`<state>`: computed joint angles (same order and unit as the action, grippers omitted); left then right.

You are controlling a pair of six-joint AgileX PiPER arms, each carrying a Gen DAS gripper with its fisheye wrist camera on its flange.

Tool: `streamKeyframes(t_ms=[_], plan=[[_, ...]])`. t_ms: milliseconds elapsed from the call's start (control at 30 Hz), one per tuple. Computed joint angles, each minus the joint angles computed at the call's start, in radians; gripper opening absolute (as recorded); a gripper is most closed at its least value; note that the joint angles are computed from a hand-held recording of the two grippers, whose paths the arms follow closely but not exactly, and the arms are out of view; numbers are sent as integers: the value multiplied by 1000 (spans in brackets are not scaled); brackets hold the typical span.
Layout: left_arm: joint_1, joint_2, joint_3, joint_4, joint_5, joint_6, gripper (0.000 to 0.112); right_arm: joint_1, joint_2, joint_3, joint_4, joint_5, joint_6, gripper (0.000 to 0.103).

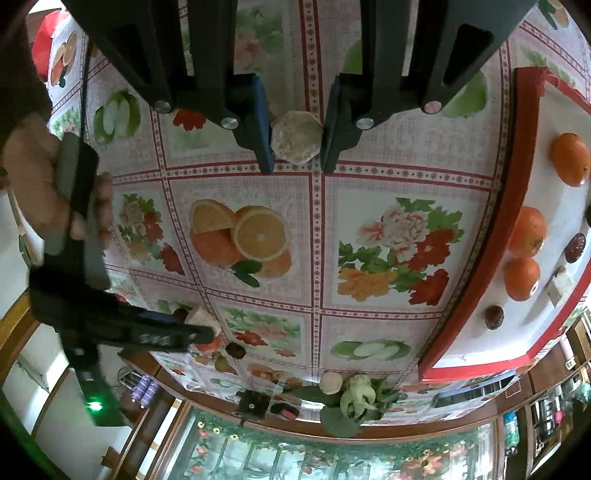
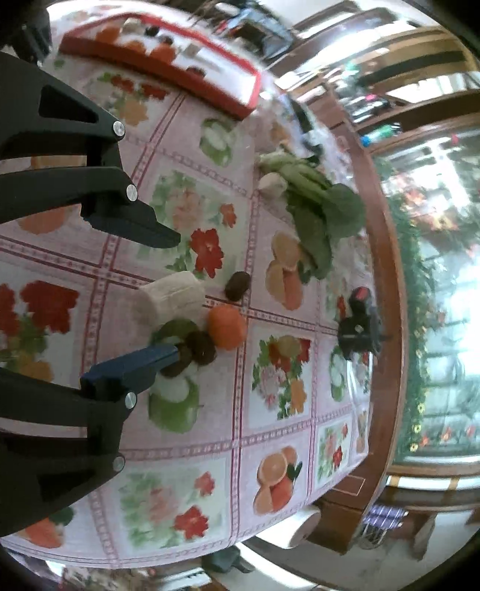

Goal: Organize fruits
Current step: 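Carry the beige cake and white block over the white tray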

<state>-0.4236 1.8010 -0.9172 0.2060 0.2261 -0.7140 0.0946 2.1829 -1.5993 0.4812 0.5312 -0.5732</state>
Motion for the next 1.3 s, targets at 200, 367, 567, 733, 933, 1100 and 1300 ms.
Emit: streamKeyframes(t_ms=[200,367,567,733,933,1100,1300], plan=[[15,5,2,-43,-25,46,31,25,52,-41,-138,-21,87,43],[-1,7,2,87,-26,-89,31,24,45,-30,-146,-31,57,29],[-17,11,-6,208,-6,-227,31,-4,-34,106,5,-38,-77,29],[-32,10,-11,262,20,-292,31,-22,-150,300,123,-62,-216,29],[-48,0,-3,268,41,-309,31,-30,-276,491,235,-80,-338,29],[-53,-23,21,257,37,-303,31,-16,-330,575,252,-109,-357,29],[-49,-64,52,260,35,-301,31,6,-352,605,250,-112,-331,29]])
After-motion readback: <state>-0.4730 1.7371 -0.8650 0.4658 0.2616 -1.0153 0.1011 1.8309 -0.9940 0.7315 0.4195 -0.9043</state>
